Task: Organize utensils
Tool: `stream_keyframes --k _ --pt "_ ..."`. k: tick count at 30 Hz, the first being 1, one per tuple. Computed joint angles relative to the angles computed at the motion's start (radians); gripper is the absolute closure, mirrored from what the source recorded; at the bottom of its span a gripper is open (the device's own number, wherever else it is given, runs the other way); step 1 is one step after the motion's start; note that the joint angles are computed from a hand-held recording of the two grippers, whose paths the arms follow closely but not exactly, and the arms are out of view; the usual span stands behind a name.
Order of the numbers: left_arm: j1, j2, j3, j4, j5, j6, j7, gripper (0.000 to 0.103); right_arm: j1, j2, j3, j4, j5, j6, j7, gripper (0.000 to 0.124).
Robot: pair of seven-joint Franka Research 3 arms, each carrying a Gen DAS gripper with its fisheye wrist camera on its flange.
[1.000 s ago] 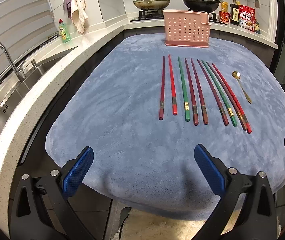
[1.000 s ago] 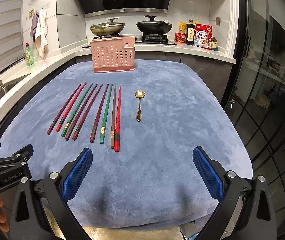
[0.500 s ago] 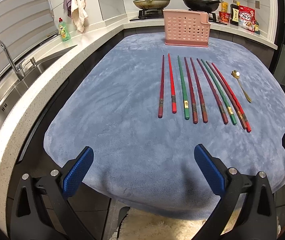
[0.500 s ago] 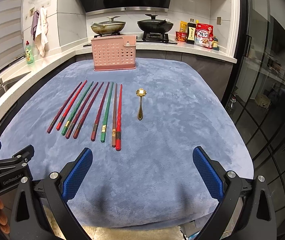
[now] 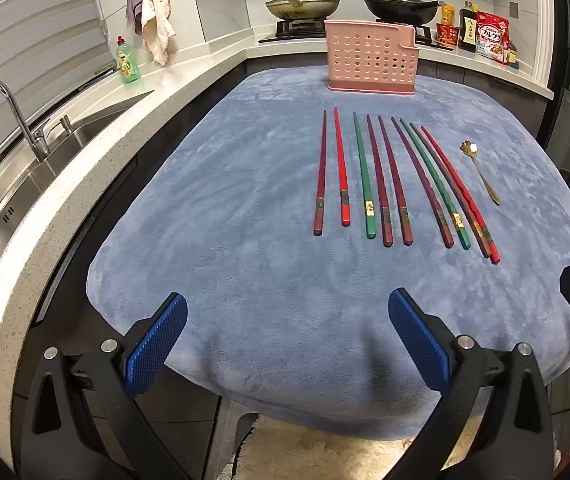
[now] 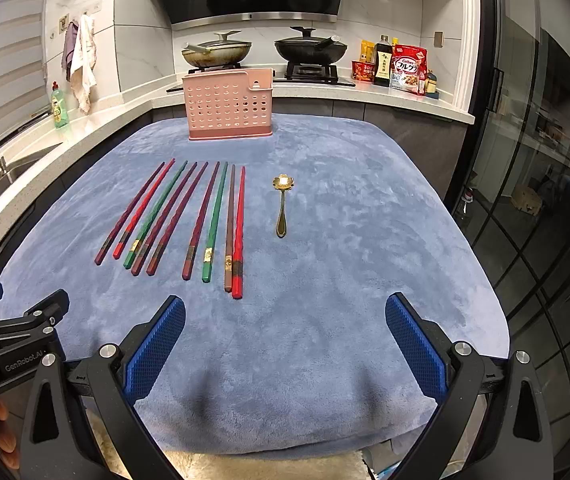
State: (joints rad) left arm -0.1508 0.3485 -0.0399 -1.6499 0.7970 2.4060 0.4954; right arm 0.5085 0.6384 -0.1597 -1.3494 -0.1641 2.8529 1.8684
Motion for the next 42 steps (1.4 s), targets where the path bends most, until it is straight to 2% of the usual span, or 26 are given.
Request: stream_keyframes --k 42 --pt "-0.006 0.013 0.0 0.019 -0.015 -0.002 0.011 0.007 -0.012 0.009 0.017 0.023 0.014 -0.028 -0.023 0.028"
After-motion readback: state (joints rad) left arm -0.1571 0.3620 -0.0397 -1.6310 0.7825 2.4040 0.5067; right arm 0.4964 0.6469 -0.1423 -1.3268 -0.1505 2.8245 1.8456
